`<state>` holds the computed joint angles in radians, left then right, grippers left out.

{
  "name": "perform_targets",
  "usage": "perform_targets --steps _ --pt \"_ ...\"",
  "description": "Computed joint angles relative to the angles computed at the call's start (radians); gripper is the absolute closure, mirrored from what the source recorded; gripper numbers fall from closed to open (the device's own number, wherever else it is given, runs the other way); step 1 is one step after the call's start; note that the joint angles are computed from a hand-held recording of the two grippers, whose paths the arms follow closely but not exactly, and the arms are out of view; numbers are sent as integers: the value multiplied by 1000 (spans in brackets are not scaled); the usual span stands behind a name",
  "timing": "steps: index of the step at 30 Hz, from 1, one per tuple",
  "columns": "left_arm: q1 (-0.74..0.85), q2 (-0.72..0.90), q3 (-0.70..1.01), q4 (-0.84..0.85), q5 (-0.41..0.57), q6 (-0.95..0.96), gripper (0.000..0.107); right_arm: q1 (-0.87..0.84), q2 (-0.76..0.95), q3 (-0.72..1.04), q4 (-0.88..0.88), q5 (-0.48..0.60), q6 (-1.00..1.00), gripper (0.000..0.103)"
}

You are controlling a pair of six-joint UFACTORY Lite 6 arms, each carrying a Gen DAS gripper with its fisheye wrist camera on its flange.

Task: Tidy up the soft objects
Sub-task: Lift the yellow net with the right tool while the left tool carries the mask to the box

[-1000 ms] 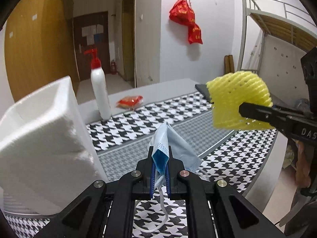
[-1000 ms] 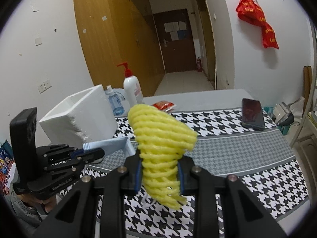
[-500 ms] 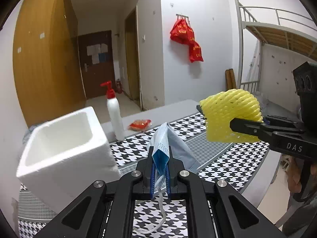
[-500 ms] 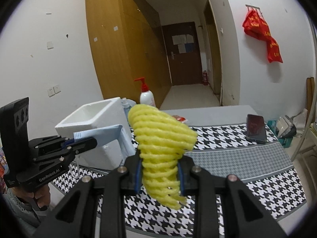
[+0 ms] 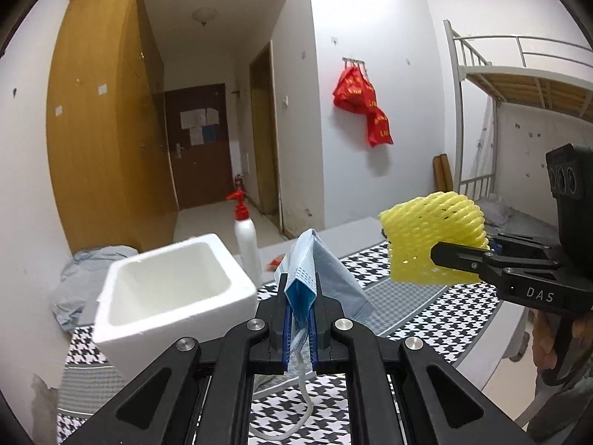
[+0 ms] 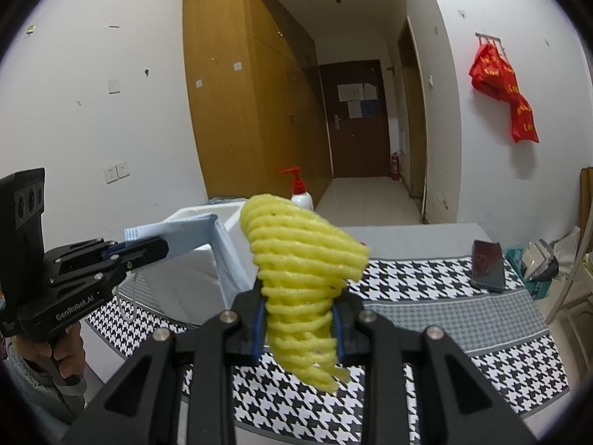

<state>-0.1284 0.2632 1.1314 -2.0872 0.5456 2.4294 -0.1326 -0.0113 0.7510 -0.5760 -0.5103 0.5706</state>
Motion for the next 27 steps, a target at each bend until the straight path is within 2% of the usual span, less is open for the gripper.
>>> perform_targets --steps 12,27 --pt "108 -61 -47 -11 56 15 100 115 8 58 84 39 -84 71" --pt "283 -60 -49 31 146 -19 100 247 119 186 192 67 -176 71"
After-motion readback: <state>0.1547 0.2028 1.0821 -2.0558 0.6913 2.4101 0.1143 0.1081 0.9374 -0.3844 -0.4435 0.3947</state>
